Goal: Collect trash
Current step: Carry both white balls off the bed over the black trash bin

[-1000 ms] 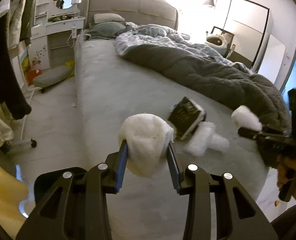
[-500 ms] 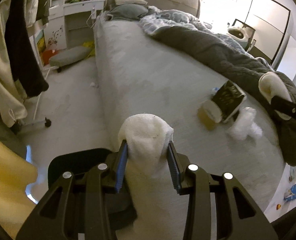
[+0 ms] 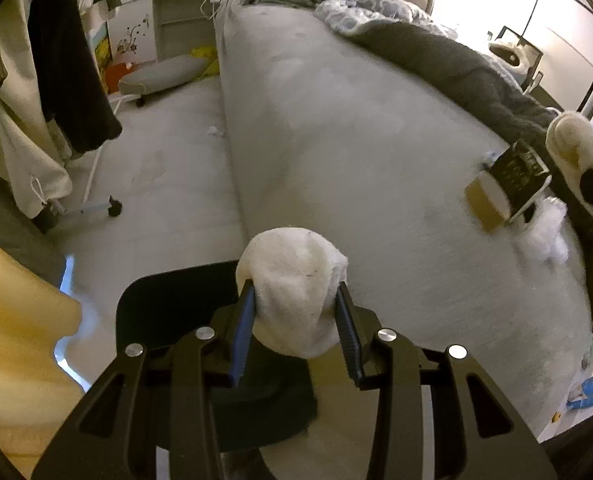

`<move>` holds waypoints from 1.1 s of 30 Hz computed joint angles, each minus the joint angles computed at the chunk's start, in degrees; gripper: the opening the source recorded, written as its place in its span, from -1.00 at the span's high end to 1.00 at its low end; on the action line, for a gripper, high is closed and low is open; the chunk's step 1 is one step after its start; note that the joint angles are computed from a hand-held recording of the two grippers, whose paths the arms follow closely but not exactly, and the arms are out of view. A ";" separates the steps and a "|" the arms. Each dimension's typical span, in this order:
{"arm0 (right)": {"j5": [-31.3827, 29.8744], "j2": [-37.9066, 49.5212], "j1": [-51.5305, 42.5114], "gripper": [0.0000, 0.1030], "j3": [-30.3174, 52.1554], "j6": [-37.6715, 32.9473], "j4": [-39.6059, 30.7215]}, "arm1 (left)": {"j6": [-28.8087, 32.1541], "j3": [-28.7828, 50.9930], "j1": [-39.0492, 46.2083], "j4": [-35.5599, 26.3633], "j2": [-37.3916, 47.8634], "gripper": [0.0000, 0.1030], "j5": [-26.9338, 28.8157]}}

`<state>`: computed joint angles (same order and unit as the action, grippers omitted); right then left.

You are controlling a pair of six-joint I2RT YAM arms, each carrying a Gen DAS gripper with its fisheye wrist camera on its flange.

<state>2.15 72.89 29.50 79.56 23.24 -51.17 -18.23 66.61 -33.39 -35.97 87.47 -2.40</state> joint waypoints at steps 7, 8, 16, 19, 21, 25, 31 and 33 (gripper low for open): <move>0.10 4.81 3.20 0.03 2.65 0.69 0.97 | 2.47 -1.26 2.70 -1.06 1.51 0.19 1.59; 0.09 5.38 3.58 0.03 3.05 0.72 1.08 | 2.89 -1.63 3.47 -1.22 1.70 0.18 2.40; -0.58 11.20 6.16 0.03 6.29 0.77 2.25 | 4.46 -2.58 6.75 -3.10 3.81 0.17 5.65; -0.92 13.04 6.82 0.03 7.43 0.74 2.54 | 5.07 -3.22 8.22 -3.27 4.03 0.16 6.88; -1.22 14.09 7.02 0.03 8.25 0.63 2.63 | 5.58 -3.32 9.30 -3.45 4.40 0.15 7.66; -1.86 17.00 7.36 0.03 10.23 0.55 3.17 | 6.20 -3.51 10.95 -3.83 4.74 0.13 8.90; -2.63 21.34 8.39 0.03 13.11 0.61 3.77 | 6.88 -3.72 12.77 -4.14 4.86 0.04 10.08; -2.89 22.57 8.79 0.03 13.99 0.30 3.91 | 7.27 -3.87 13.50 -3.77 4.68 -0.05 10.78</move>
